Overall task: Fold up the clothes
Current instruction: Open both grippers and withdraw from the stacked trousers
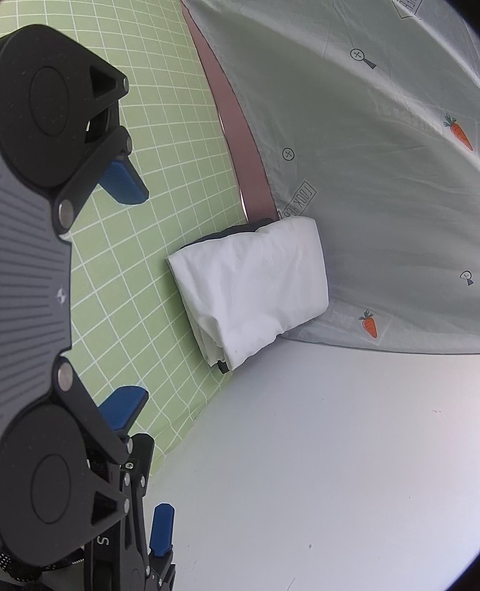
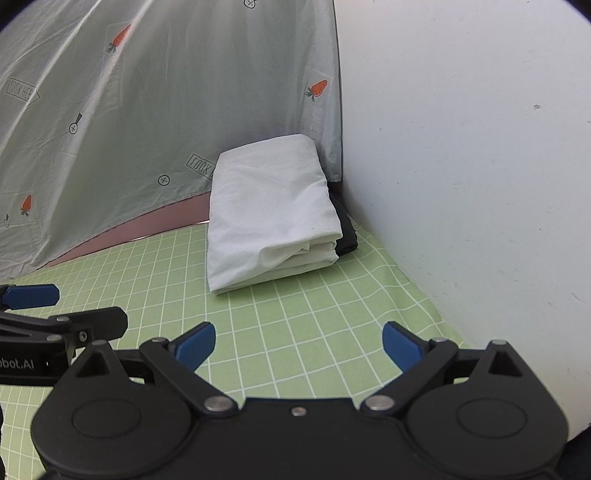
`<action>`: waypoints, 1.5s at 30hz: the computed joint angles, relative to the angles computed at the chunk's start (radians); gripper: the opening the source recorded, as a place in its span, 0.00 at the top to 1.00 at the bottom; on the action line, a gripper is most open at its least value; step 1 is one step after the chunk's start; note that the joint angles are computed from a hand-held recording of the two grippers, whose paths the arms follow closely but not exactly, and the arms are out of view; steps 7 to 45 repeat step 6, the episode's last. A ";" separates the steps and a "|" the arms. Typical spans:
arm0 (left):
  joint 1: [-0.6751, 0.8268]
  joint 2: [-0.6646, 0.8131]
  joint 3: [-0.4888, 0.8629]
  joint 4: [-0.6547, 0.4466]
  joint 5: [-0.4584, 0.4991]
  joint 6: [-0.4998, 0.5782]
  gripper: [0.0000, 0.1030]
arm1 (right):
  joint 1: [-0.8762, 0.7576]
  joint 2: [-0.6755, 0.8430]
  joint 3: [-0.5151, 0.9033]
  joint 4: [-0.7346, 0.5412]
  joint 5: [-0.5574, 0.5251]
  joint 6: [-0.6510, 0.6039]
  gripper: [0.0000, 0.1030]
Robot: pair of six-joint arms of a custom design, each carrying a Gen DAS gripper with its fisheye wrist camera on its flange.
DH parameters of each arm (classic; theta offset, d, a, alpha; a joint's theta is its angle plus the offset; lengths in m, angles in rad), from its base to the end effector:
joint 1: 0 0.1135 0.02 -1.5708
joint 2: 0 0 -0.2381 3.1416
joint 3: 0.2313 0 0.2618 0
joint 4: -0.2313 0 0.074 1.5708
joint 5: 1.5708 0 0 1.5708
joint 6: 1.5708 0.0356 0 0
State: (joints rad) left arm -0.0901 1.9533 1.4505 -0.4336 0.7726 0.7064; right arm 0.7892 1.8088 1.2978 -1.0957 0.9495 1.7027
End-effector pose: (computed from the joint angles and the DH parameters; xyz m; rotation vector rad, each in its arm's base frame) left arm 0.4161 -0.0625 0.1841 1.1461 1.9515 -0.6461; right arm 0.2490 0.2098 0.1780 0.9610 2.0021 -0.4021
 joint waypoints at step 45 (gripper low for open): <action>0.002 -0.028 -0.033 0.009 0.003 -0.003 0.00 | 0.022 -0.005 -0.002 -0.032 0.005 0.031 0.05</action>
